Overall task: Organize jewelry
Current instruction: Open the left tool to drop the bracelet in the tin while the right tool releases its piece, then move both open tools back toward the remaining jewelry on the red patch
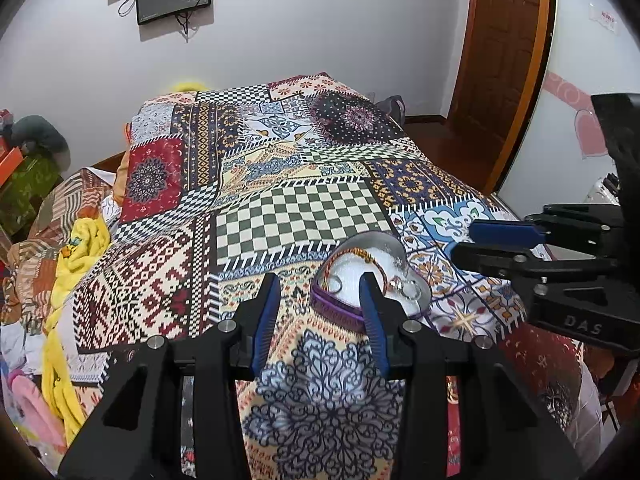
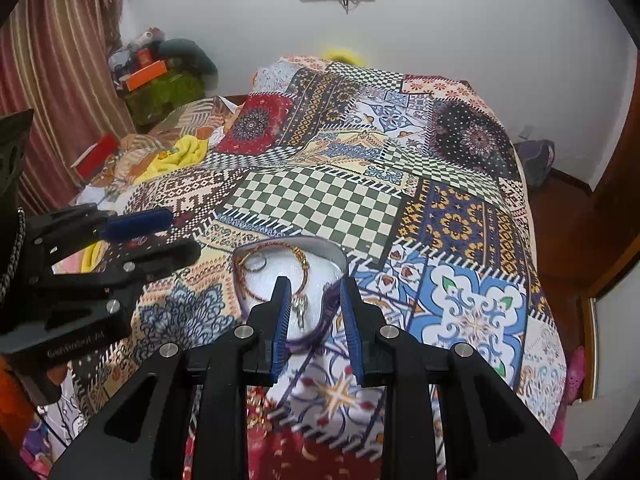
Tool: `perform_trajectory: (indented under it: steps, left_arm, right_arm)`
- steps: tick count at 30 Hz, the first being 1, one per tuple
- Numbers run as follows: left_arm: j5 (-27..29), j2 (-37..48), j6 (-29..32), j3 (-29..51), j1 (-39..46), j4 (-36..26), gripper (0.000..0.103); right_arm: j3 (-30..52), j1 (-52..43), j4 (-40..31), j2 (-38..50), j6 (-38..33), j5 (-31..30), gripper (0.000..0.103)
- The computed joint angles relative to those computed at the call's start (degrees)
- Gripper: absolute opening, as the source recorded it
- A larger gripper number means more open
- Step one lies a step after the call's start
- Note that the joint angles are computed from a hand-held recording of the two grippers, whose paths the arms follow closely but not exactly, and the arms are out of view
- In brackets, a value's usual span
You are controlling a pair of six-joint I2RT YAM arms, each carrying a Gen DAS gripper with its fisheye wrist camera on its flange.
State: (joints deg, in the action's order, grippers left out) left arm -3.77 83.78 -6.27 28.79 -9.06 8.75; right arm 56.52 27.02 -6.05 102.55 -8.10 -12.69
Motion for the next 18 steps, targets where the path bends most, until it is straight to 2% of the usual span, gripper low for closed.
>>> perform_trajectory:
  steps: [3, 11, 18]
  left_arm:
    - [-0.42, -1.47, -0.6, -1.15, -0.76, -1.16, 0.04]
    - [-1.39, -3.21, -1.73, -4.58, -3.14, -2.77, 0.04]
    - [-0.48, -1.01, -3.61, -7.29, -4.3, -1.29, 0.04]
  right_arm:
    - [-2.26, -0.46, 0.59, -1.69, 0.01, -0.38, 0.036]
    - [-8.11, -0.82, 2.34, -4.63, 0.44, 0.65, 0.036]
    - [-12.24, 0.65, 3.3, -4.07, 0.34, 1.24, 0.036]
